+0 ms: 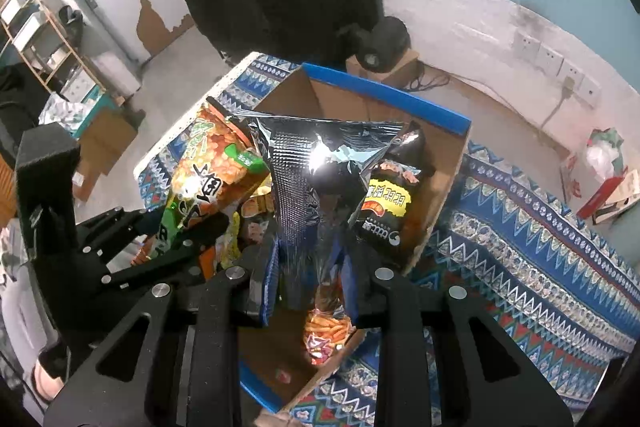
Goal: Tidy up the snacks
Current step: 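Carry orange bag into box with left gripper while right carries foil bag, then release orange bag with left gripper while right releases foil bag in box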
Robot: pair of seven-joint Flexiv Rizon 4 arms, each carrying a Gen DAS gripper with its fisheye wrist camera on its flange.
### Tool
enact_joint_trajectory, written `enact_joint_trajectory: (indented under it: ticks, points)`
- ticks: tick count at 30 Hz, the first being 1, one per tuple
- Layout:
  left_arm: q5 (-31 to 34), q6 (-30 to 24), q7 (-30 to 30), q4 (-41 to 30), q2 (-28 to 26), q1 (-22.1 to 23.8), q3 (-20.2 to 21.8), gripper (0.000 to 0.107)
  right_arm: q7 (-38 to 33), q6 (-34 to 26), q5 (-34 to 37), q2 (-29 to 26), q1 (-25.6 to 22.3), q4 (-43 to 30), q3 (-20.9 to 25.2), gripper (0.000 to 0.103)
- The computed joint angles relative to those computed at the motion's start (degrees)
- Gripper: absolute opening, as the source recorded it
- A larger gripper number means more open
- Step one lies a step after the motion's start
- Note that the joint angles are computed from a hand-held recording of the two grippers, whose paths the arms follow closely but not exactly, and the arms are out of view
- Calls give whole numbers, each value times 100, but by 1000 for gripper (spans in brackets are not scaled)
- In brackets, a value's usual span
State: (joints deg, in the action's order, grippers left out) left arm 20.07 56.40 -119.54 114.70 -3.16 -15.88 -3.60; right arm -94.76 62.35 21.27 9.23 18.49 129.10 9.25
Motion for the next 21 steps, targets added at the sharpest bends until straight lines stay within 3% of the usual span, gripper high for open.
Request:
enact_joint_trajectory:
  ticks: [1, 2, 9, 11, 13, 21]
  points:
    - [111, -20, -96, -22, 25, -9, 7, 72, -7, -6, 11, -25, 6, -19, -11, 25]
    - [196, 10, -151, -25, 56, -11, 11, 74, -19, -24, 28, -43, 11, -41, -18, 25]
    - [210, 88, -91, 32, 243, 65, -10, 75, -136, -76, 136, -237, 3, -218, -15, 27]
    - [172, 67, -67, 52, 303, 91, -23, 75, -240, -166, 230, -277, -1, -300, -26, 36]
    - [98, 43, -22, 90, 384, 117, -34, 76, -247, -121, 260, -290, -37, -324, -7, 55]
    - [46, 129, 34, 207, 731, 215, -145, 80, -37, 72, -13, 123, -136, -60, 41, 74]
